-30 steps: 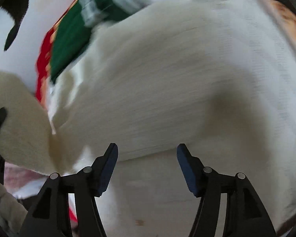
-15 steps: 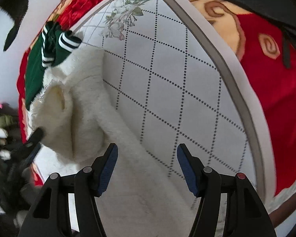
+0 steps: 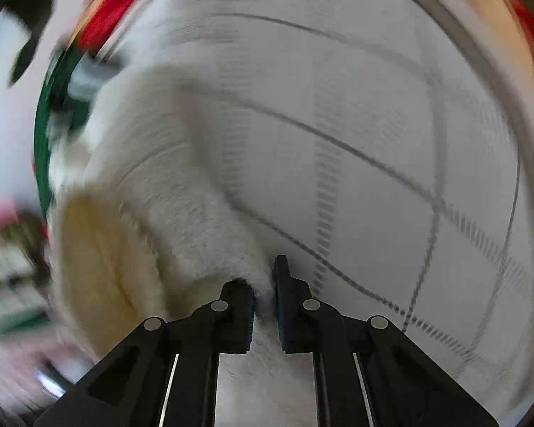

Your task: Fold large clothes

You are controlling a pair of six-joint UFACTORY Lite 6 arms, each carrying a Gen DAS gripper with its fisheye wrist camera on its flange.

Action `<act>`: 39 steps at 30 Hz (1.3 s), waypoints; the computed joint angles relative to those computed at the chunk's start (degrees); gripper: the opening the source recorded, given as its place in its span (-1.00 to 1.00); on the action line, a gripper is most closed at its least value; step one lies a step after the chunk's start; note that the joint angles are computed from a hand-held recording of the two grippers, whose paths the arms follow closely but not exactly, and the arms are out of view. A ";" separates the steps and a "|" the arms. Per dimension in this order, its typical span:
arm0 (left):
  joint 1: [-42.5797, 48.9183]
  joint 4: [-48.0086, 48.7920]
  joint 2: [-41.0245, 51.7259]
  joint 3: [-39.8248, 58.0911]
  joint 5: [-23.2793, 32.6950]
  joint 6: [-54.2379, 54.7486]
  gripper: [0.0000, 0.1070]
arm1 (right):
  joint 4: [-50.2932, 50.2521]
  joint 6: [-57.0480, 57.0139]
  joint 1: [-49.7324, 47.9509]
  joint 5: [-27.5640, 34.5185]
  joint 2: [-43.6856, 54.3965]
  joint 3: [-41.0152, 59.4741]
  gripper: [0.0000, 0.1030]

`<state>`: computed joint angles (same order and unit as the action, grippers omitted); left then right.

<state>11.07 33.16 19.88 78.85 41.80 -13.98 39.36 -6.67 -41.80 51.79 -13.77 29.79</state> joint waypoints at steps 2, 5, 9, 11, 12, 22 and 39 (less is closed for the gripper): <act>0.69 0.80 1.08 0.33 -0.19 -0.05 0.80 | 2.23 -1.88 -2.81 1.18 -2.29 -2.47 -0.73; 0.06 5.61 2.70 -1.72 -1.79 -4.04 0.81 | -5.64 5.08 2.53 3.10 -4.91 0.78 -0.26; 1.06 5.79 7.04 1.11 -2.26 -4.73 0.93 | -11.12 8.08 7.13 4.53 -6.56 3.18 -0.16; 2.28 1.64 9.18 4.26 -1.97 -1.67 0.92 | -12.60 8.65 7.55 2.76 -4.94 3.38 -0.48; 2.32 0.61 9.42 4.90 -1.77 -0.86 0.92 | -12.37 8.89 5.94 1.64 -4.68 1.91 -0.54; 2.58 -11.23 -1.13 0.93 1.31 14.66 0.92 | -25.38 23.80 19.84 5.03 4.21 15.19 -0.38; -26.08 -2.26 -28.39 -17.47 15.11 -12.46 0.92 | -20.24 4.78 14.10 1.67 16.04 25.12 0.05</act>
<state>-15.00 30.91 -8.51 61.38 56.92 -26.44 19.12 -1.89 -27.70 53.46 2.27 54.91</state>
